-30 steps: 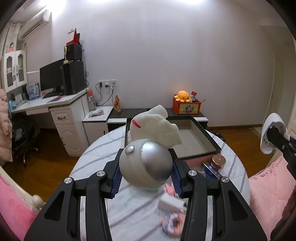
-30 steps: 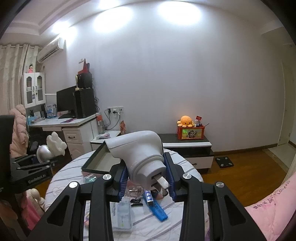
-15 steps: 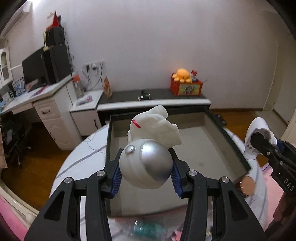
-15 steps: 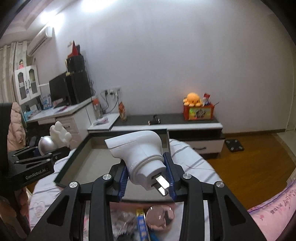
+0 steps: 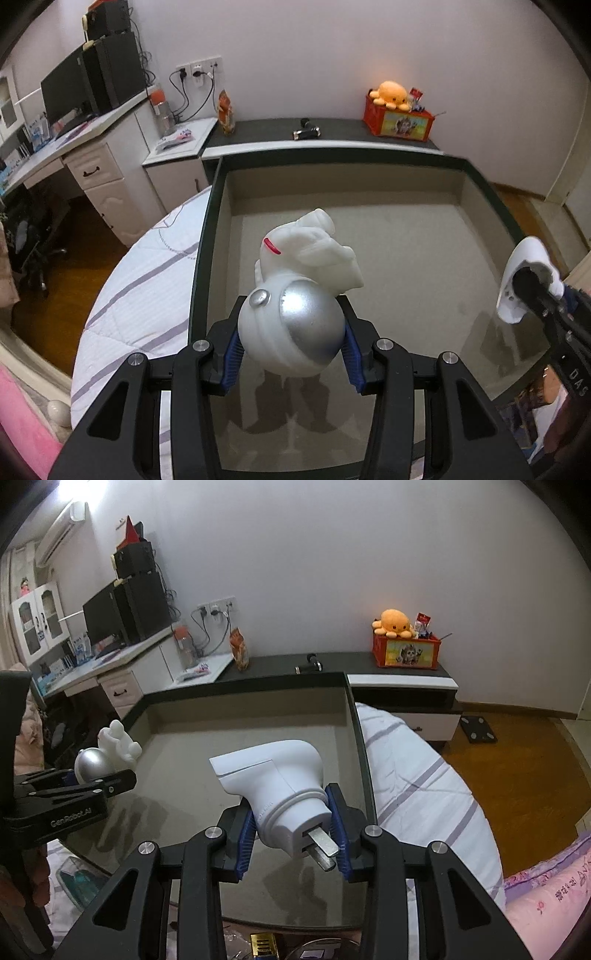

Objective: Organize rigid objects
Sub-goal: 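Lower both items into the box and open both grippers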

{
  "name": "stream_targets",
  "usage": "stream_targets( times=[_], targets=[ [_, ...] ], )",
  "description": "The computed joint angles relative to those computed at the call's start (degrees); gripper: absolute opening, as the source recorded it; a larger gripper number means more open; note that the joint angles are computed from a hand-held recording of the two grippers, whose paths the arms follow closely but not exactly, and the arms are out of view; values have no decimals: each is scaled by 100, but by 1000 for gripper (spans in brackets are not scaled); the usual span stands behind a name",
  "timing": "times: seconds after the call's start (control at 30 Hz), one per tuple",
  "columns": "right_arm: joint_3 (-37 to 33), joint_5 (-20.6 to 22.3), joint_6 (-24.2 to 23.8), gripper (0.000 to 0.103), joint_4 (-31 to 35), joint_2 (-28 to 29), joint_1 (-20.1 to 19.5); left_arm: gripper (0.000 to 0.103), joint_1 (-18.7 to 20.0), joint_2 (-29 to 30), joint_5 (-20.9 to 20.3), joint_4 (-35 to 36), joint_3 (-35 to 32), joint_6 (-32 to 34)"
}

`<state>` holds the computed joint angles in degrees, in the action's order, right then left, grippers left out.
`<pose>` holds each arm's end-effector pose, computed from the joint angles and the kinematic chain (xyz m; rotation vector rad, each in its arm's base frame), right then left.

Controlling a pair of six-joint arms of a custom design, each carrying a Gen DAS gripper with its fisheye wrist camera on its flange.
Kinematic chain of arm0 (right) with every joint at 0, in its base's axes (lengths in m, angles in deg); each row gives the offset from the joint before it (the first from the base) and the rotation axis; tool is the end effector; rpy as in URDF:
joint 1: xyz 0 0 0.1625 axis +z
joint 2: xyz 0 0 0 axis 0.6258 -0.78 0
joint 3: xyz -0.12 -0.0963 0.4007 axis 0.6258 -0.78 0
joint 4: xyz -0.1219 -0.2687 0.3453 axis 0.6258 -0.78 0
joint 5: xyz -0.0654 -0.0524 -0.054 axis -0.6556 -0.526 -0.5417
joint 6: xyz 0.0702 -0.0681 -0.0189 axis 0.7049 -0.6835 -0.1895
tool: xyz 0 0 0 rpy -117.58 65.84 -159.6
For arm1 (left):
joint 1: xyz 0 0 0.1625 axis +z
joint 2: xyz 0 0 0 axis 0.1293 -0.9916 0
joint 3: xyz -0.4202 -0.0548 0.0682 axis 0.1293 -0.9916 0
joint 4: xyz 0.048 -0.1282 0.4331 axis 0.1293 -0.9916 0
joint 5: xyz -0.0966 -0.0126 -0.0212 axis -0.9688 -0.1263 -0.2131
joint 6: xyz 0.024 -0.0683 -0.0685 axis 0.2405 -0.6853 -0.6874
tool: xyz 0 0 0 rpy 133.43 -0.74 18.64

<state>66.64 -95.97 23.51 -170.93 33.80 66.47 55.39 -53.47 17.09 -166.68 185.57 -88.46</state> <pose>0.3017 -0.7254 0.0749 0.9009 -2.4531 0.8189 -0.0994 -0.6789 0.2713 -0.0169 2.1225 -0.8418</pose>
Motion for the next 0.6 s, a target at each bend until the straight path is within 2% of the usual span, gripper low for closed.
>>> stream_targets(
  times=[0.03,0.07,0.13,0.17,0.2,0.23,0.27,0.33,0.6],
  targets=[
    [-4,-24,15,37,36,-1,1,55,-24,11,105,82,28,7],
    [-27,-85,47,37,71,13,12,73,-42,20,149,68,53,42],
    [-45,-220,90,38,42,37,32,86,-85,-7,7,-313,146,279],
    [-85,-252,104,44,47,59,56,95,-108,-5,49,-438,170,319],
    [-102,-254,94,49,16,67,63,97,-138,14,159,-618,198,418],
    [-77,-277,65,59,-82,63,73,98,-160,13,159,-844,243,598],
    [-60,-250,47,65,-99,46,81,98,-175,-2,183,-865,265,610],
    [-11,-175,26,71,-121,12,87,98,-199,-4,343,-901,288,569],
    [2,-233,17,72,-111,-2,103,99,-158,-163,300,-627,330,223]
  ],
)
